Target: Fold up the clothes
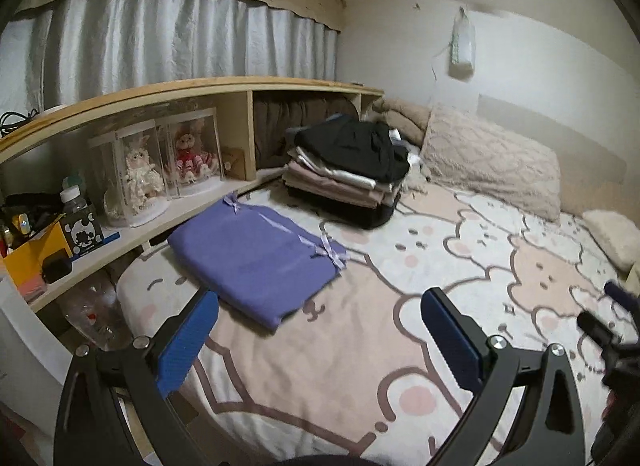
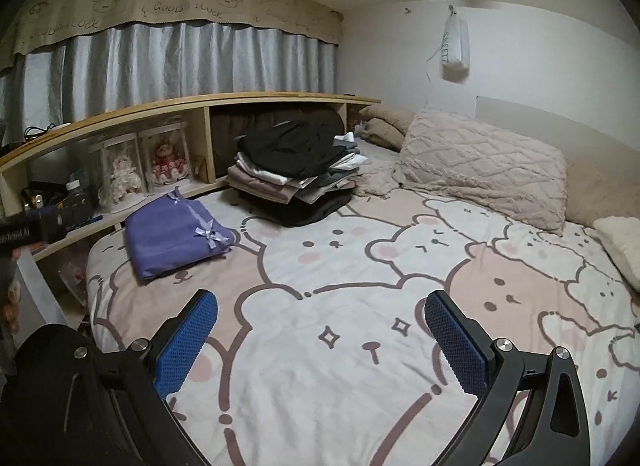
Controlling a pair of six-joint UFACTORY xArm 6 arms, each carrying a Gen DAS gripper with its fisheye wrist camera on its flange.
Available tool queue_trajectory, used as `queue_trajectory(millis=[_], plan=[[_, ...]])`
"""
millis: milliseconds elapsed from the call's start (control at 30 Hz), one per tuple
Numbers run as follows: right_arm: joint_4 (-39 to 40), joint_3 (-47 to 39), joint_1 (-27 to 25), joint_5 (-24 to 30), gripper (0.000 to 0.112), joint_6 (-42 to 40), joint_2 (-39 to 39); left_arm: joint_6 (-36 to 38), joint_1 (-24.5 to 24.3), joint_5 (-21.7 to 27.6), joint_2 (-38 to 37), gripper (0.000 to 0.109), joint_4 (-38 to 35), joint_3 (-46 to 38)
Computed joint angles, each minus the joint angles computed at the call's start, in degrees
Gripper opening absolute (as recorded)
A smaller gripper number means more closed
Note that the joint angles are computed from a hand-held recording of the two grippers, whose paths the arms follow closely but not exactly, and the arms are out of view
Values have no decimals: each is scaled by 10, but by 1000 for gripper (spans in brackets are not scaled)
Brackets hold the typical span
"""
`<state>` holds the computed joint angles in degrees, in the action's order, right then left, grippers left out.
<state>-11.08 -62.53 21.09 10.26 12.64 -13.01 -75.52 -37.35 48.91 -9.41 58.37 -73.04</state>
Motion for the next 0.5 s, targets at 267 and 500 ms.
queue_trajectory(millis=[267,500], plan=[[-4,2,-8,14,103,8,-6,-1,-11,14,7,102,14,-3],[-5,-1,-7,25,103,8,-3,-10,-6,15,4,102,6,1]])
